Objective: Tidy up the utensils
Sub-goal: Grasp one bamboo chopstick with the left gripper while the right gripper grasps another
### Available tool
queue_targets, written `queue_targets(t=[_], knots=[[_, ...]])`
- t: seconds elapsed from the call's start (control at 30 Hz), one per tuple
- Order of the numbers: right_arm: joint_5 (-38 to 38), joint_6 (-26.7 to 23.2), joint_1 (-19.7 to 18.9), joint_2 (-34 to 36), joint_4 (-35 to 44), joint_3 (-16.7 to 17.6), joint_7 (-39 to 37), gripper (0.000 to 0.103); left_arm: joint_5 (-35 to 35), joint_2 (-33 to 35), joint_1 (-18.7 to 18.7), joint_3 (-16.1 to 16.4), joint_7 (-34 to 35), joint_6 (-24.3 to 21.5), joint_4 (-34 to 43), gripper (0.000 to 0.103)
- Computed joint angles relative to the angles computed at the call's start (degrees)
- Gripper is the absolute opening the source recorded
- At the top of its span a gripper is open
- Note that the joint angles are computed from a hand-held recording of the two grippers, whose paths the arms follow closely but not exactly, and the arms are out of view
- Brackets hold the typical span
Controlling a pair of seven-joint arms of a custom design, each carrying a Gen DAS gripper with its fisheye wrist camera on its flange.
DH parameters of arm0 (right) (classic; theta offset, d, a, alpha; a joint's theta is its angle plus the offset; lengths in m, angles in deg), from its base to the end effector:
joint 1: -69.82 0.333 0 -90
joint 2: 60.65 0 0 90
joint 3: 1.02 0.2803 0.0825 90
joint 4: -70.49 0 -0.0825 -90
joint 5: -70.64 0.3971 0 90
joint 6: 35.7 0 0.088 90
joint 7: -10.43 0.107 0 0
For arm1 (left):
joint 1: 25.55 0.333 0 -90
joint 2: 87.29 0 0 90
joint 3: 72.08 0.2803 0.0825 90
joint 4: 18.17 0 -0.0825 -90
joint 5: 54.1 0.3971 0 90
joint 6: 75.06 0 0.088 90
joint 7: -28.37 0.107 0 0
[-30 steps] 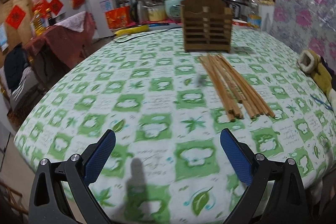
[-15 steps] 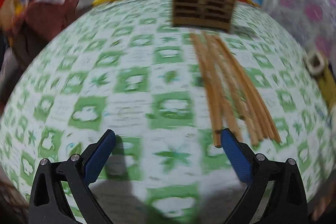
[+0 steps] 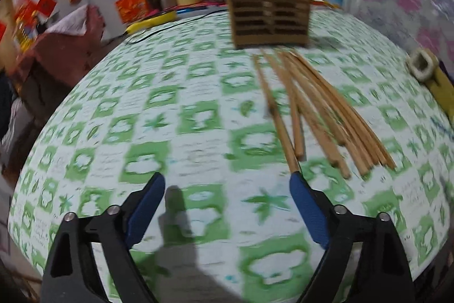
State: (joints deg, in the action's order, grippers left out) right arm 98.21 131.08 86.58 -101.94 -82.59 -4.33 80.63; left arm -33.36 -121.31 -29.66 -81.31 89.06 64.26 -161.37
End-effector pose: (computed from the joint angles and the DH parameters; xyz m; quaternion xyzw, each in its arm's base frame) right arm 0.4082 0.0668 0.5299 -0.6696 0.5697 -0.2137 0.4259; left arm 0.4323 -0.1051 0.5075 -0.6938 0.6486 -0.1467 0.2766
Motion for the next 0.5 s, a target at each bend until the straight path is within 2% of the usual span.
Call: queue_targets(t=[0.03,0.1,0.17,0.2,0.27,0.3,0.33,0.37,0.47,0.5], knots=[[0.06,0.14,0.18,-0.09,-0.12,-0.07,-0.11,0.097,1.47,0.41,0.50,-1.22,-0.83,0.53,0.04,0.083],[0.34,0.02,0.80,0.06,0.09,-0.66,-0.64,0.097,3.25,1.54,1.16,-2.17,-1.95,0.63,0.77,0.067],[0.61,-0.26,1.18,0.13,0.24,-0.99,-1.12,0.097,0.51,2.29,-0.44,0.11,-0.21,1.61,1.13,0.049],[0.72,-0.30,1.26,0.13,0.25,-1.08,-1.34,0.097,-0.66,2.21,-0.98,0.92,0.67,1.99,1.01,0.048],[1.05,-0.36,1.50,0.05,0.30,-1.40,-1.82,0.097,-2.10,1.20,-1.79,1.72,2.10,3.90,-0.20,0.050],[1.23,-0.33,1.61,0.13,0.37,-1.46,-2.00,0.097,-3.52,0.79,-2.64,2.36,3.25,4.40,-0.75,0.056],[1.42,-0.35,1.74,0.23,0.48,-1.60,-2.22,0.097,-4.68,0.20,-3.21,2.53,3.69,4.94,-1.45,0.070],[1.56,-0.31,1.77,0.35,0.54,-1.60,-2.38,0.097,-5.30,-0.18,-3.47,2.42,3.89,5.83,-2.06,0.074],[1.56,-0.66,1.48,0.50,0.72,-1.39,-2.69,0.097,-2.51,0.74,-1.68,-0.90,2.06,5.58,-1.34,0.074],[1.63,-0.54,1.48,0.41,0.53,-1.23,-2.76,0.097,-2.34,1.33,-1.65,-1.02,1.80,5.11,-0.80,0.074]])
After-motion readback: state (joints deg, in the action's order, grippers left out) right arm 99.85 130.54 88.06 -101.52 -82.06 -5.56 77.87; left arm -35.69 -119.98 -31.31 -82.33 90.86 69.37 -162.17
